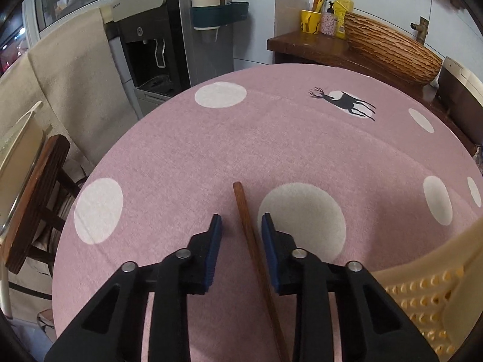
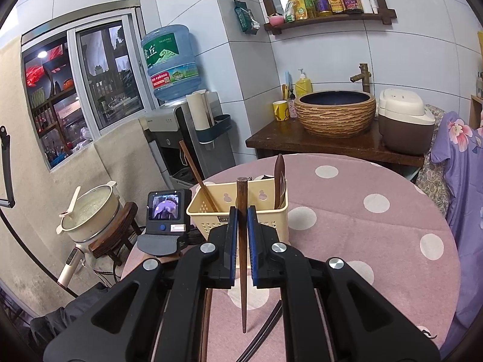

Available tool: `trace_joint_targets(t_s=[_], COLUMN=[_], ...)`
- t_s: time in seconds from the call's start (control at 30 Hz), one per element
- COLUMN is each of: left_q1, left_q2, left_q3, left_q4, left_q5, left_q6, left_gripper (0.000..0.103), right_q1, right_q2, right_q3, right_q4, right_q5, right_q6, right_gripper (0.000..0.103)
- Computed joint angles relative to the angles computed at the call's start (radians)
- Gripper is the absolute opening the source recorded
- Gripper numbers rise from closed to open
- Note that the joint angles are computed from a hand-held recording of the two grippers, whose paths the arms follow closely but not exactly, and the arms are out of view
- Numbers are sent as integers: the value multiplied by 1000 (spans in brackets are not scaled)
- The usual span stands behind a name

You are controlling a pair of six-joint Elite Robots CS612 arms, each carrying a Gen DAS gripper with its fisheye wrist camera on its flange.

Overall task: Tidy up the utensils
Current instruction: 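Lift the chopsticks and carry them above the holder with both grippers, then lower the chopsticks into the holder and open both grippers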

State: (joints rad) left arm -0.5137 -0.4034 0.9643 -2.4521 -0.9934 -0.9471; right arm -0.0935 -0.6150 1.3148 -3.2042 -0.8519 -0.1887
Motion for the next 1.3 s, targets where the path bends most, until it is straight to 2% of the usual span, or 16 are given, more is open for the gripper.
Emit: trace_joint_targets(t_s=[0.03,0.23,0.3,0.37,0.47,0.7,0.8,1.0,1.3], left_q1=[0,-2,1,1,-11,-56,-79,-111,-131], left_q2=[4,13,4,-13,-47,-165,-200,-241,-270], left_q3=[-10,-21,1,39,109,329,392,468,487], left_q4=[10,0,-38,-100,-214,-612,-729,-860,-970], left_q5=[5,25,3,-9,11,40,63,66,92], left_q6=[5,8,1,-12,18,130,192,270,357], left_gripper=[11,9,8,8,8,8,8,8,8], right_q1=[0,3,2,2,0,-7,-9,-9,-3], right_q2=[-1,1,2,3,4,-1,-8,-20,-33], right_q3=[1,-1,-2,-2,-2,10,23,47,48], right_q4=[-1,0,-1,-1,-12,-53,-69,-88,-99], right_q5=[-1,-8,-5,2,13,39,48,61,55], right_q6=[1,9,12,15,23,35,31,22,18], right_gripper=[7,7,7,7,7,7,7,7,7])
